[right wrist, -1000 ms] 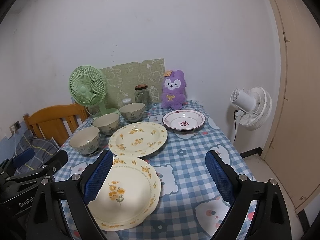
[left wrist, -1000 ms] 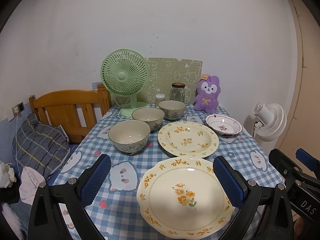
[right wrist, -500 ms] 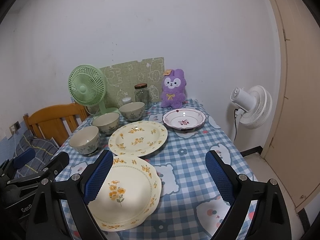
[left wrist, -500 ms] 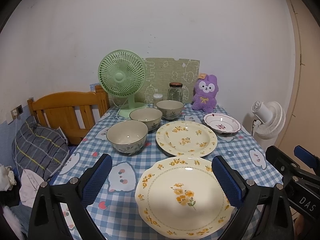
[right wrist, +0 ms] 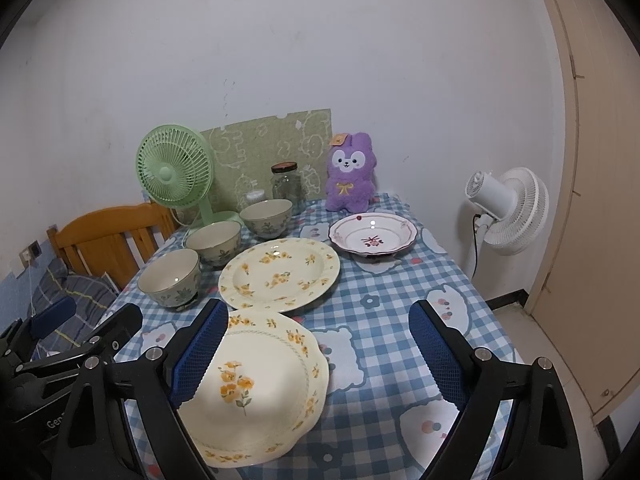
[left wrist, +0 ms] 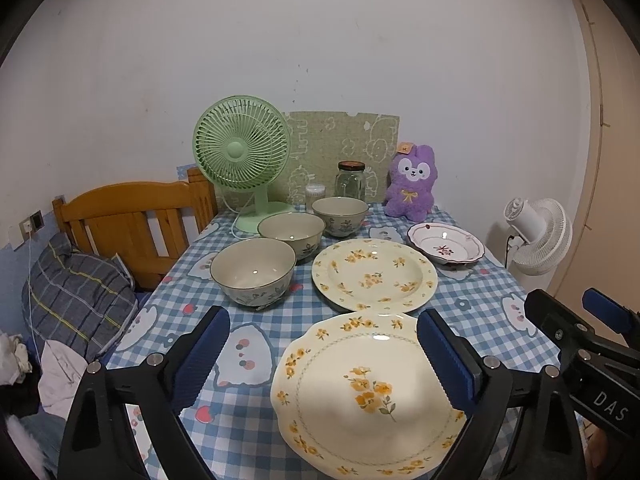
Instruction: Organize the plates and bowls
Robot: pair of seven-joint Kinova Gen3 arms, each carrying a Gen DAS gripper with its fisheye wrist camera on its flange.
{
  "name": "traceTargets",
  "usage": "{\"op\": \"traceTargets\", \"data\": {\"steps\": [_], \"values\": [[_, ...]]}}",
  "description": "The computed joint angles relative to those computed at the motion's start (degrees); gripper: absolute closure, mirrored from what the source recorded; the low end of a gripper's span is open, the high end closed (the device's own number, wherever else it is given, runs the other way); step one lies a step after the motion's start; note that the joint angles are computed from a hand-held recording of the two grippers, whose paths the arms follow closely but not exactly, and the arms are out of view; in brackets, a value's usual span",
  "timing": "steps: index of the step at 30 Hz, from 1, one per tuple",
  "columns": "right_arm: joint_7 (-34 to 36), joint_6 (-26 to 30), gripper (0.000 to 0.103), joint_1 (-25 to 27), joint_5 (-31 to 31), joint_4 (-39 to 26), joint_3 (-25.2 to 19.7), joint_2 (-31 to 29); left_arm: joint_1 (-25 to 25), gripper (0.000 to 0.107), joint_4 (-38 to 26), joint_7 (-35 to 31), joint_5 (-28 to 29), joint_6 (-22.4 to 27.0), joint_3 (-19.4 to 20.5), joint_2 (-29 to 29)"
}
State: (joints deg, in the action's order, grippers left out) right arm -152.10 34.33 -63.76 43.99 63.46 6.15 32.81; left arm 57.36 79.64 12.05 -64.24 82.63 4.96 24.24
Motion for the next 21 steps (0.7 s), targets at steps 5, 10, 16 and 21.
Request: {"op": "traceTargets", "data": {"steps": [5,10,16,21], "values": [[4.1,1.6,0.013,1.5,-3.3,-3.6,-1.8,2.2,-1.2,0.015,0.6,-0.2,1.2,-1.3,0.0,0.0],[9.9,3.7,0.019,3.0,-7.9,-7.9,-3.2,4.8,-2.6,0.018,1.5,-0.6,2.5,-3.3,-0.1,0.0],[17.1,6.8,0.022,4.5,-14.3,-13.9,-4.4,8.5,-4.6,0.023,2.4,-1.6,4.7,-5.7,-0.4,0.0],[21.7,10.2,0.025,5.4,-19.1,-19.4,-4.7,11.9,-6.2,0.024,3.2,-2.6,6.9,-7.8,-0.7,0.1]]}}
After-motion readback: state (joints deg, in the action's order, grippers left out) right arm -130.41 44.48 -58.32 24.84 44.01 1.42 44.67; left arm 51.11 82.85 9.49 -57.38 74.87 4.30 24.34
